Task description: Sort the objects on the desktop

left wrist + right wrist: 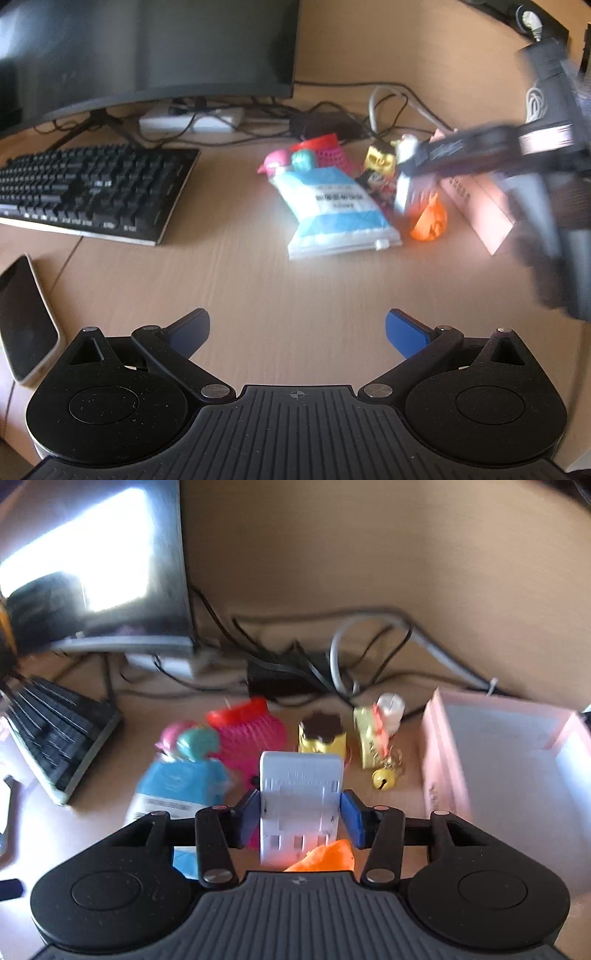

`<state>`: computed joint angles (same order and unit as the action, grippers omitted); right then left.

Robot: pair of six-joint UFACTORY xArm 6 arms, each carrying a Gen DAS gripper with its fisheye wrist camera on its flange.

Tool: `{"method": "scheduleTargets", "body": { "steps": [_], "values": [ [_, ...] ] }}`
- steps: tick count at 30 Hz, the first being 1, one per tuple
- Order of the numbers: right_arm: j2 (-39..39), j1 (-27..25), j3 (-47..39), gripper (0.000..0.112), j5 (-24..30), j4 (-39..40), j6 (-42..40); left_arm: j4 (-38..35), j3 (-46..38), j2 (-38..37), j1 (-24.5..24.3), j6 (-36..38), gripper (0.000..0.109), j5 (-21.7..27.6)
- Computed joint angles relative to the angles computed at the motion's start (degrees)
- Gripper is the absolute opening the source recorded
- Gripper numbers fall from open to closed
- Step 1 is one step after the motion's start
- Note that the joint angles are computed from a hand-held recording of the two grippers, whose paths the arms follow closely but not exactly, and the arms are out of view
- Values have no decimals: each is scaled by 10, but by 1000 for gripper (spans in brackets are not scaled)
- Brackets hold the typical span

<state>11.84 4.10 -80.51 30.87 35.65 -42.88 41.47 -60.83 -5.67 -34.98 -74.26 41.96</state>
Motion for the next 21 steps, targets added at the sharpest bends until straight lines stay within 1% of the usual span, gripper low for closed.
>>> {"method": "scheduleTargets", "body": {
  "steps": [1, 4, 5, 7, 8, 10, 12, 13, 15, 17, 19, 21],
  "values": [
    [-22, -12, 13, 47, 19, 30, -18, -3, 1, 2, 1, 2, 103, -6],
    [-81, -44, 56, 47, 54, 60, -27, -8, -3, 14, 2, 12, 103, -29],
    [-102, -58, 70, 47, 73, 61, -22, -9, -9, 21, 2, 16, 103, -36],
    [-130, -84, 95, 47, 107, 50, -8, -13, -25, 41, 2, 31, 103, -54],
    [-143, -95, 112, 47, 113, 35, 2, -15, -35, 52, 2, 39, 103, -61],
    [-154, -108, 140, 47, 99, 1, 26, -18, -62, 79, -1, 60, 103, -72],
    [-149, -127, 144, 49, 103, -17, 55, -26, -97, 109, -6, 85, 103, -72],
    [-148, -135, 146, 51, 104, -16, 60, -29, -109, 119, -8, 94, 103, -73],
    [-157, -144, 161, 70, 83, -19, 63, -32, -128, 135, -13, 112, 103, -77],
    [-165, -152, 172, 79, 62, 0, 43, -36, -139, 145, -18, 124, 103, -77],
    [-159, -159, 164, 83, 53, 18, 33, -45, -142, 148, -20, 136, 103, -74],
    [-140, -161, 145, 85, 48, 27, 34, -50, -139, 146, -23, 139, 103, -67]
  ]
}}
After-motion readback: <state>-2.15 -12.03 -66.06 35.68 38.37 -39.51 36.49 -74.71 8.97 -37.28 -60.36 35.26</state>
